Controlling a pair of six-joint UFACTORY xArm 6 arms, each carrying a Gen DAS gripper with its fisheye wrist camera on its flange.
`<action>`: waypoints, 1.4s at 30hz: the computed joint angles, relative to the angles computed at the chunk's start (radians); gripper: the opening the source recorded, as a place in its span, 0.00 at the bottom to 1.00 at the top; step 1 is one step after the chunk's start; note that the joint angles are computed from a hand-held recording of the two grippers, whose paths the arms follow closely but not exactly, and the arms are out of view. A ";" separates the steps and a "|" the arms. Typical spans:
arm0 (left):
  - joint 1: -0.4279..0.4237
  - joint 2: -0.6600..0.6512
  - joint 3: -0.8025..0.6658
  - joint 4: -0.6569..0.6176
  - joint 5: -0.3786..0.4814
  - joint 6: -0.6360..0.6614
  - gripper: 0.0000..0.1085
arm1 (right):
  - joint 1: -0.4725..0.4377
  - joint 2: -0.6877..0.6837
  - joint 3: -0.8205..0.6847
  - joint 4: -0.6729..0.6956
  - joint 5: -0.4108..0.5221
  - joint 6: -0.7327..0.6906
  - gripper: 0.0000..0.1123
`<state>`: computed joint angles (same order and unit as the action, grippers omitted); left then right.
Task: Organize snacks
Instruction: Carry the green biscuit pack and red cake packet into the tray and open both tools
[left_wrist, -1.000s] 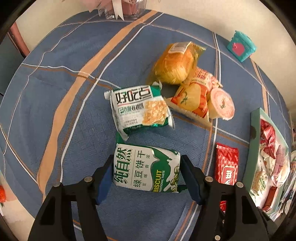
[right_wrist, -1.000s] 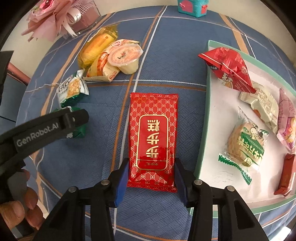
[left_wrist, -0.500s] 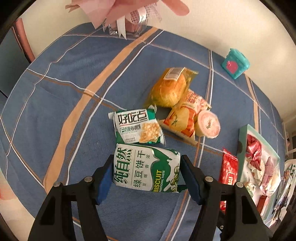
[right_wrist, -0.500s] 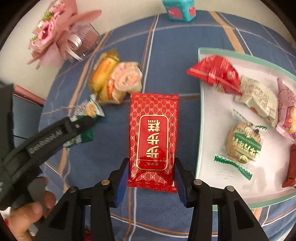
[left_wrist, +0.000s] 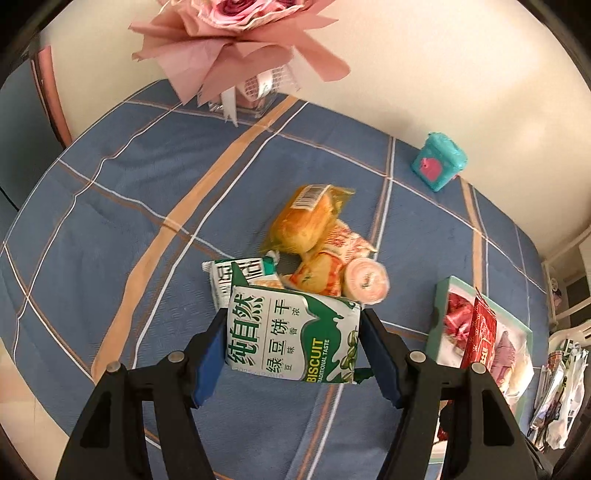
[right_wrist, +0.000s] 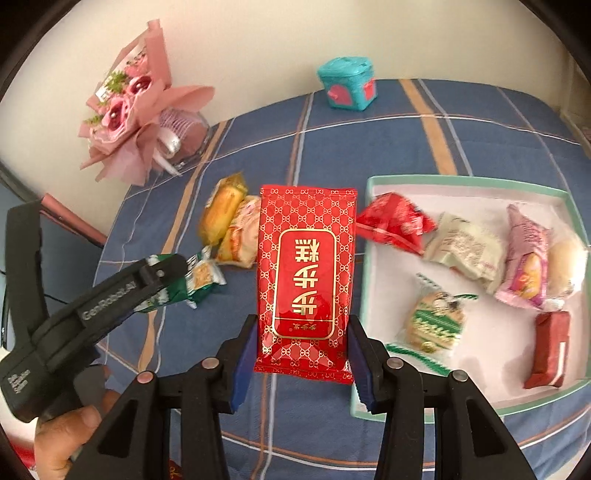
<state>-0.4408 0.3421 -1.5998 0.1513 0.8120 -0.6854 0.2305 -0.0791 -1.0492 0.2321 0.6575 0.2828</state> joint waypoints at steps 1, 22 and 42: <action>-0.005 -0.003 0.004 0.002 -0.004 -0.004 0.65 | -0.008 -0.001 0.001 -0.027 0.003 0.020 0.43; -0.211 0.127 -0.198 0.010 0.083 0.170 0.65 | -0.265 -0.116 0.115 -0.153 0.068 0.113 0.43; -0.287 0.262 -0.339 -0.070 0.241 0.317 0.65 | -0.282 -0.077 0.106 -0.142 0.143 0.075 0.44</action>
